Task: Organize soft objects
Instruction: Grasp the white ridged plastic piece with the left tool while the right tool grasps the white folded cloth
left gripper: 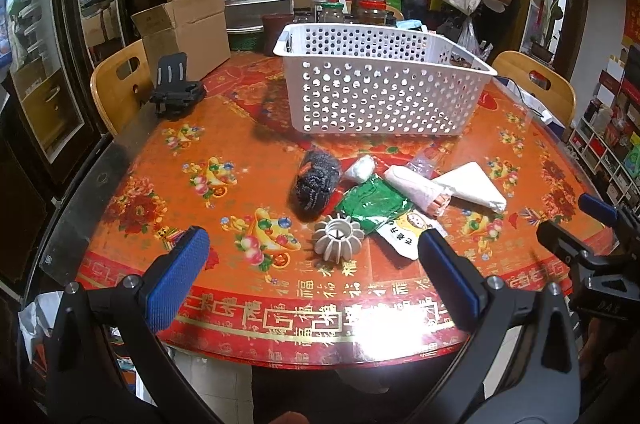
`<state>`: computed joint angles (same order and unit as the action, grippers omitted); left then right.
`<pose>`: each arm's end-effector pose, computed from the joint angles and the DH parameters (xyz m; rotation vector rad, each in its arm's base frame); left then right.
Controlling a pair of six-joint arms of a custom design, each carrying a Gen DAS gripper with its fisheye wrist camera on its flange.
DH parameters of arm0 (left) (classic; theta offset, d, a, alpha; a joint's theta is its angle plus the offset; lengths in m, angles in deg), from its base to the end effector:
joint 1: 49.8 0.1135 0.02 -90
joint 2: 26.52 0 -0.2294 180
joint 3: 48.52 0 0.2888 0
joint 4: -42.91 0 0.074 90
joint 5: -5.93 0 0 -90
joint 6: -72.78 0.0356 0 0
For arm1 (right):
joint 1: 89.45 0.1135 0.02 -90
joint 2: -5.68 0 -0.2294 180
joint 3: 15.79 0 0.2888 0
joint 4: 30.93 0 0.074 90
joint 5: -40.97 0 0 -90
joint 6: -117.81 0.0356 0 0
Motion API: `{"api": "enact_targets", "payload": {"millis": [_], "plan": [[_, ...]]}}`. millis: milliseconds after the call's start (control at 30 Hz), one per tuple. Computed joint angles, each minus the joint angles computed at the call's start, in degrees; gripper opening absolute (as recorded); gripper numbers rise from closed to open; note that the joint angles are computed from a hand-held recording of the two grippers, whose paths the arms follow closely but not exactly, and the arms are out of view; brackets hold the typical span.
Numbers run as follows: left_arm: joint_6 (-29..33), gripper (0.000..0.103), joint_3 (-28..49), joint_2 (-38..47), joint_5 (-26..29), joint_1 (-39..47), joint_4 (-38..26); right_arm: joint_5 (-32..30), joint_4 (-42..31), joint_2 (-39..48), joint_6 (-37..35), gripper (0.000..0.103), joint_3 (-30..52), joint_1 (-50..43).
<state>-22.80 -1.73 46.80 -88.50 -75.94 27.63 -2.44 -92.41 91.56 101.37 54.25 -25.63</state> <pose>0.2653 -0.1271 0.1313 0.3722 2.2755 -0.1960 0.1569 0.2605 0.1674 0.3057 2.2884 -0.1221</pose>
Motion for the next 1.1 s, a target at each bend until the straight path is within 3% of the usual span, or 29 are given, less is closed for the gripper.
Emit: {"api": "enact_targets", "payload": {"millis": [233,367,500,800,900,967,1100], "plan": [[2.7,0.103,3.0,9.0,0.1,1.7,7.5,-1.6,6.0,0.9,-6.7,0.103,-2.7,-4.1],[4.4,0.103,8.5,17.5,1.8,4.6,5.6,-7.5,13.9,0.7,-12.6,0.103,-6.2,-9.1],[5.0,0.103,10.9,22.7,9.3,8.5,6.6,-11.3,18.0,3.3,-17.3,0.103,-5.8,-12.8],[8.9,0.101,18.1,32.6,11.3,6.4,6.6,-16.6,22.0,9.6,-24.6,0.094,-2.0,-18.1],[8.7,0.095,19.2,34.5,12.0,6.2,7.0,-17.5,22.5,10.8,-26.0,0.091,-1.0,-19.0],[8.6,0.085,20.4,36.3,13.1,6.4,7.3,-18.7,22.9,11.6,-27.1,0.087,-0.4,-19.6],[8.9,0.078,21.2,37.5,14.1,6.2,8.1,-18.9,21.9,13.2,-28.1,0.081,1.4,-19.7]]}}
